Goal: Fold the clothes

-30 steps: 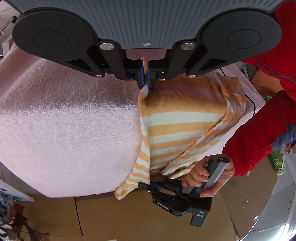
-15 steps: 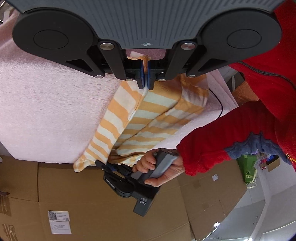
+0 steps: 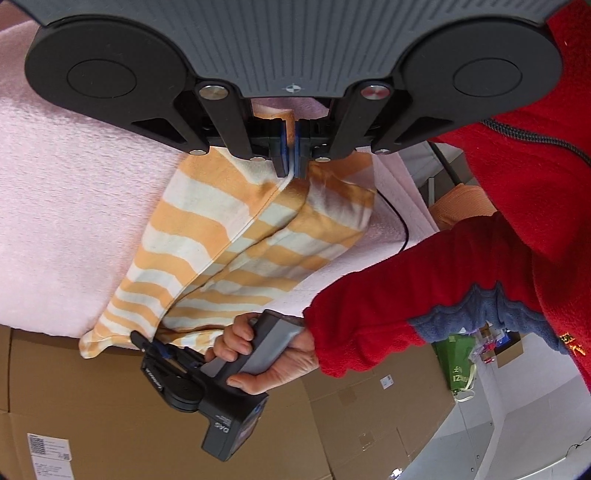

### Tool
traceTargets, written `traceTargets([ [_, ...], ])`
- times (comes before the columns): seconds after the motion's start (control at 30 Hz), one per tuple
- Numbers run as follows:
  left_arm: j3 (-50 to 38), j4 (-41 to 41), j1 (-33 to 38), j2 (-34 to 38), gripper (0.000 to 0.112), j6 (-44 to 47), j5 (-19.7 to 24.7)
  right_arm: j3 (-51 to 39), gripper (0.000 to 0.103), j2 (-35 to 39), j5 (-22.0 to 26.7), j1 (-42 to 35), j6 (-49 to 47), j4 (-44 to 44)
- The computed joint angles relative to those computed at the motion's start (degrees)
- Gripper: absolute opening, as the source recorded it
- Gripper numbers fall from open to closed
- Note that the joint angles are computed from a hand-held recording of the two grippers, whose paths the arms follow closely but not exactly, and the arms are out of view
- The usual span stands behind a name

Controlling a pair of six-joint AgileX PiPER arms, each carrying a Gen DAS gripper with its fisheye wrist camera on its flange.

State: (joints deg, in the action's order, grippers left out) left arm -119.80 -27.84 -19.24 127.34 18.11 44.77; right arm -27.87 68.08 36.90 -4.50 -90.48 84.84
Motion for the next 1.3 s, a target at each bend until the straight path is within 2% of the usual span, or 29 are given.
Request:
traceTargets([
  [0.27,6.2,-1.2,0.1,-2.2,0.006,5.3,-4.5,-3.5,0.005,2.3,-1.7,2.6,8.6,-8.7],
  [0.33,7.7,-1.8,0.3,-2.6,0.013,6.5,-5.7,-3.6,0.005,2.5,-0.1,1.4,8.8,-8.7],
  [0.4,9.6,-2.6,0.5,-3.2,0.015,8.6,-7.1,-3.6,0.006,2.6,1.4,0.2,8.9,-8.7],
  [0.47,11.6,-3.4,0.6,-4.1,0.019,11.4,-8.6,-3.9,0.010,2.7,0.8,0.7,11.3,-10.8],
  [0.5,13.0,-3.6,0.5,-4.8,0.019,13.4,-9.5,-4.5,0.015,3.2,1.9,0.2,13.6,-12.8],
  [0.57,16.2,-2.7,0.1,-6.5,0.028,16.7,-11.9,-5.2,0.016,3.9,7.0,-2.0,15.4,-14.9],
  [0.7,27.6,-6.4,0.8,-14.1,0.033,30.5,-16.5,-1.6,0.016,-3.2,10.4,-7.9,12.0,-13.5],
  [0.77,34.2,-10.2,1.9,-19.0,0.049,39.4,-17.8,-0.5,0.016,-7.2,6.2,-8.9,16.0,-16.7],
  [0.8,37.3,-12.5,2.6,-21.5,0.053,44.0,-18.1,-0.1,0.017,-8.8,3.8,-8.9,18.8,-19.7],
  [0.87,42.9,-20.8,4.9,-26.3,0.059,53.9,-16.4,0.4,0.017,-9.5,2.3,-9.7,22.0,-23.9],
  [0.93,46.2,-29.9,7.2,-29.3,0.060,60.3,-11.8,0.9,0.024,-7.0,2.8,-11.3,20.7,-21.7],
  [1.0,48.1,-35.7,8.1,-30.3,0.061,62.7,-7.6,1.1,0.025,-4.2,2.0,-10.8,17.7,-18.5],
  [1.07,49.5,-39.0,6.6,-30.0,0.061,63.1,-6.5,1.3,0.031,-3.2,-1.1,-8.1,14.5,-15.6],
  [1.1,49.6,-39.1,5.6,-29.4,0.061,62.2,-6.5,1.3,0.038,-2.6,-2.3,-6.9,12.8,-14.2],
  [1.13,49.6,-39.0,4.7,-28.8,0.061,61.3,-6.4,1.4,0.039,-2.0,-3.5,-5.8,11.0,-12.7],
  [1.17,49.7,-38.4,3.6,-28.1,0.060,60.2,-7.0,1.1,0.039,-1.3,-4.2,-4.8,10.5,-12.6],
  [1.2,50.1,-37.1,2.2,-27.9,0.060,59.1,-8.7,0.7,0.034,-0.6,-4.8,-3.9,10.1,-12.6],
  [1.23,50.5,-35.7,0.9,-27.7,0.060,57.9,-10.4,0.4,0.018,0.1,-5.5,-3.0,9.7,-12.5],
  [1.3,51.5,-34.0,-0.9,-27.4,0.059,56.5,-13.3,0.3,0.010,0.3,-5.4,-2.1,12.1,-14.8],
])
